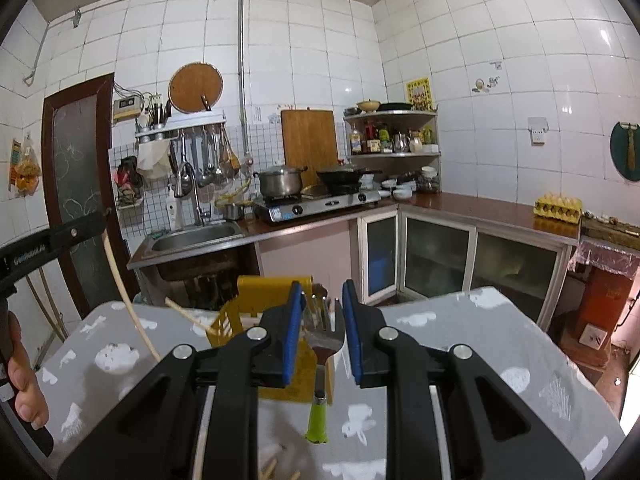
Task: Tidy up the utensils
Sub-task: 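Carry chopstick and fork to the yellow holder while both tools open to drop them, then return to the table and grasp a wooden chopstick with the right tool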
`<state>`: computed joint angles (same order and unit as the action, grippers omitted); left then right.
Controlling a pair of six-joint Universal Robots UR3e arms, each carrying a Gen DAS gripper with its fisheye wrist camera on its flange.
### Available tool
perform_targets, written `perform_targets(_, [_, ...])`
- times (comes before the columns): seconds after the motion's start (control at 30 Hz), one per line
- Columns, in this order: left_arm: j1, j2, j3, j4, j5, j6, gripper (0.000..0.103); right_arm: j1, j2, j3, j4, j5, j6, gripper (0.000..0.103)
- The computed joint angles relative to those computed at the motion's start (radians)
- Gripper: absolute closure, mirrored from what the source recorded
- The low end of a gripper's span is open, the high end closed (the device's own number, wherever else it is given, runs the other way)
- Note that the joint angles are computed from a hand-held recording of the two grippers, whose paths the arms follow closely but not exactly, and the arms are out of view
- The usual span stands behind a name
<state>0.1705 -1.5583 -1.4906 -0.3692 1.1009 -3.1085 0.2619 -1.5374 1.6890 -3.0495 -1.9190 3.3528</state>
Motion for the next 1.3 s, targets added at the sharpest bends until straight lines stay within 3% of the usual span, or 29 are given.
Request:
perform_targets(0.3, [-0.121,-0.28,0.502,-0.111,0.102,-0.085,0.098,-0.07,0.146,-0.361,0.123,0.063,-0.02,0.082])
perform_targets(0.53, [-0.195,-0.555,0.861,-0.198,0.194,-0.074,0.098,-0.129,0.333,-0.613,0.215,0.145,-0.008,0.082])
perform_targets(0.77, [-0.212,-0.685,0.847,-0.191,0.227,-0.035,0.098,-0.164,0.447,-0.636,0.243,0.211,-0.023,0.082])
perform_targets(1.0, [-0.207,-0.67,0.716,-0.166,0.25,0.022,0.098,-0.174,0.488,-0.597,0.283,0.247,-0.02,0.081])
perform_targets(1.07, [-0.189,-0.625,0.673,-0.174,0.23,0.02,0.086,-0.174,0.466,-0.568,0.285,0.228,-0.015,0.065])
perform_targets(1.1, [-0.178,-0.595,0.638,-0.164,0.217,0.015,0.067,-0.172,0.441,-0.538,0.277,0.208,-0.005,0.046])
perform_targets(1.13, [-0.161,-0.547,0.581,-0.134,0.209,0.007,0.049,-0.171,0.422,-0.516,0.269,0.195,0.002,0.041])
perform_targets(1.2, [-0.139,-0.467,0.492,-0.091,0.208,0.0,0.034,-0.177,0.36,-0.46,0.278,0.193,0.019,0.041])
perform_targets(1.3, [-0.081,-0.324,0.356,-0.084,0.168,0.007,0.024,-0.186,0.256,-0.371,0.312,0.192,0.032,0.041])
